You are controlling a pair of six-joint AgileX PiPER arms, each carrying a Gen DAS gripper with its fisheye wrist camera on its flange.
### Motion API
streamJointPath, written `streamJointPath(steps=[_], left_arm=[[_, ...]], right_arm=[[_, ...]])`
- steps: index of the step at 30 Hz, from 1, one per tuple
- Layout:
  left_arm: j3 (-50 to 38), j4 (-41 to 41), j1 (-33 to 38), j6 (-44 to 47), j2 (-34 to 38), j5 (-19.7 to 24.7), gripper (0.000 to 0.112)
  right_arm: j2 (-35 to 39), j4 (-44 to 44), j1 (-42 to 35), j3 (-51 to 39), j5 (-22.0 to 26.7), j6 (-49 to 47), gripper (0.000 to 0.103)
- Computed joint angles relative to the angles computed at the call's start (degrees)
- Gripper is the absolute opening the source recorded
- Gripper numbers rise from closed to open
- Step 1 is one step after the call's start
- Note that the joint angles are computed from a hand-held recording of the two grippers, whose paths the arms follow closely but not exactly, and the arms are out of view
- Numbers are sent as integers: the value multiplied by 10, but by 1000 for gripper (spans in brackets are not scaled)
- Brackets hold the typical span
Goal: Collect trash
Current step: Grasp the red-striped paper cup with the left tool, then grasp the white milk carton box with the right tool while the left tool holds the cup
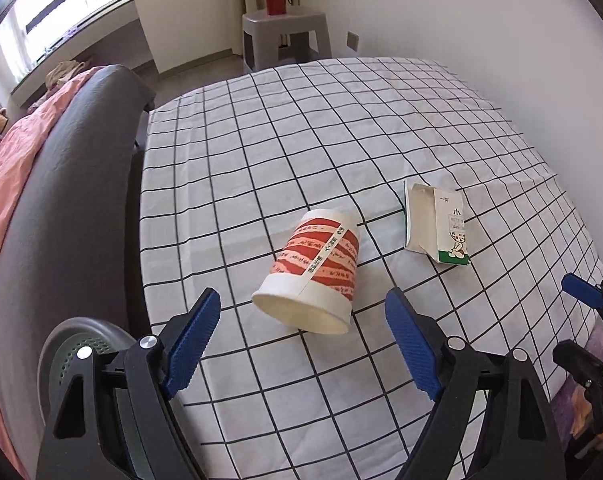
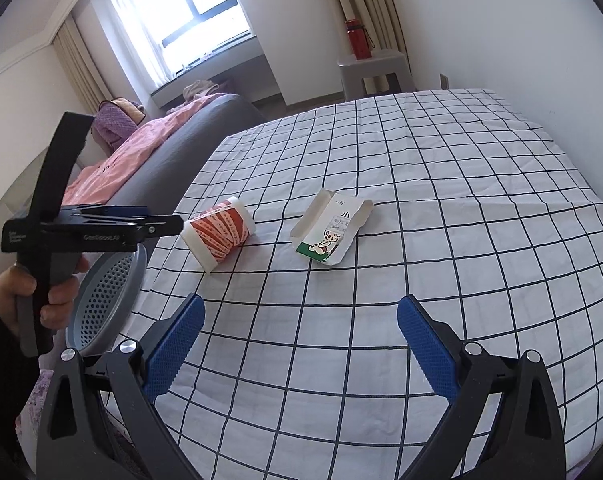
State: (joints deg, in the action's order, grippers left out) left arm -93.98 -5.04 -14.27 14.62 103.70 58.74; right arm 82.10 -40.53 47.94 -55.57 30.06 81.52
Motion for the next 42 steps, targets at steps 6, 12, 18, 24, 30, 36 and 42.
streamJointPath(steps=[6,12,18,24,30,36,42], left_arm=[[-94,15,-15,2,82,60,81],[-134,28,-25,8,124,83,81],[-134,30,-26,-7,144,74,81],[-97,22,-26,-26,142,38,80],[-5,5,-19,-52,93,-42,65],[123,-6,-10,-67,-3,-131,65],[224,-8,18,-75,-102,-187,65]], right_arm=[[-8,18,-11,9,-27,-21,95],[-9,47,-27,18,-48,-46,95],[-1,66,-34,20,-60,-67,95],[2,71,-41,25,-68,-67,95],[17,71,-39,20,-63,-66,95],[42,66,-37,3,-53,-55,95],[88,69,-41,-41,-32,-52,95]])
